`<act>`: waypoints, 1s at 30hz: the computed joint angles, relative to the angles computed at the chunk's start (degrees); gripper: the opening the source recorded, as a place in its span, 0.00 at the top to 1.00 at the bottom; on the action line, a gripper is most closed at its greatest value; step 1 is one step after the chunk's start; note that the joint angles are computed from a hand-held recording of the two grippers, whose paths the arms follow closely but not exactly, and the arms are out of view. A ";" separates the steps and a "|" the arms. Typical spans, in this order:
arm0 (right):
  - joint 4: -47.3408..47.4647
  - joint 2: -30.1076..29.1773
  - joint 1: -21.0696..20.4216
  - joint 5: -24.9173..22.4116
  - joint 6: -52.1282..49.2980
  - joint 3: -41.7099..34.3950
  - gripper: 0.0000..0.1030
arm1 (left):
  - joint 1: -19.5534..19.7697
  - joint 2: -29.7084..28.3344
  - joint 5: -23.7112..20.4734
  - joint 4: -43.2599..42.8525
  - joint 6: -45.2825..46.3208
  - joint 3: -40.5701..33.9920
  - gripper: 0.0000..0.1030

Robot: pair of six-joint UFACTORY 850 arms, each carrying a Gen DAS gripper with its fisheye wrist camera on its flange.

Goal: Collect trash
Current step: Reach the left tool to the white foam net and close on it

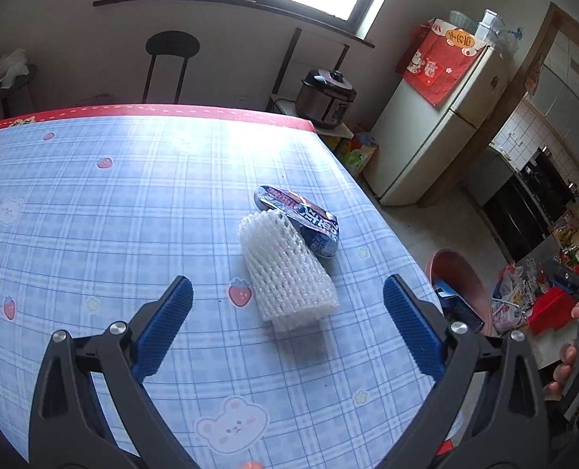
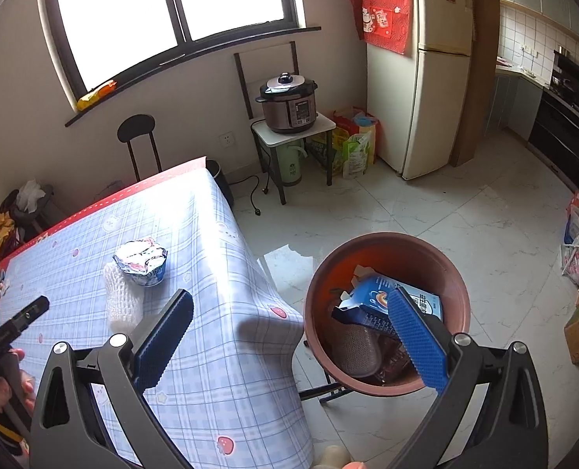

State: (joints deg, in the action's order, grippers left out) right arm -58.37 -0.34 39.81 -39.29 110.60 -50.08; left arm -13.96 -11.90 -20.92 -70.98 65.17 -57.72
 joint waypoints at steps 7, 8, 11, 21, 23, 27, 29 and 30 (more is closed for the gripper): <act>2.83 -4.72 -1.98 2.31 -4.26 -3.97 0.05 | -1.55 -8.90 -2.27 2.20 -3.07 -5.26 0.15; 3.06 -5.26 -2.08 2.56 -4.83 -4.43 0.05 | -1.68 -10.10 -2.68 3.15 -4.34 -6.22 0.15; 3.46 -6.87 -2.47 3.58 -6.61 -5.84 0.05 | -1.83 -13.35 -4.25 5.78 -8.70 -8.85 0.15; 6.77 -13.32 -4.12 7.20 -16.34 -12.24 0.05 | 0.06 -18.65 -9.14 2.57 -8.03 -12.00 0.44; 8.39 -14.99 -4.53 8.29 -19.88 -13.99 0.05 | 0.96 -18.08 -9.96 0.46 -5.36 -11.13 0.56; 11.60 -18.79 -5.07 11.37 -27.48 -17.90 0.05 | 2.76 -16.35 -9.49 -1.64 -3.79 -9.32 0.67; 12.72 -21.10 -5.10 12.50 -31.53 -20.36 0.05 | 4.05 -14.83 -9.31 -3.74 -2.66 -7.78 0.68; 14.29 -22.28 -5.22 13.72 -34.57 -21.60 0.05 | 4.71 -13.87 -9.16 -5.03 -1.71 -6.83 0.68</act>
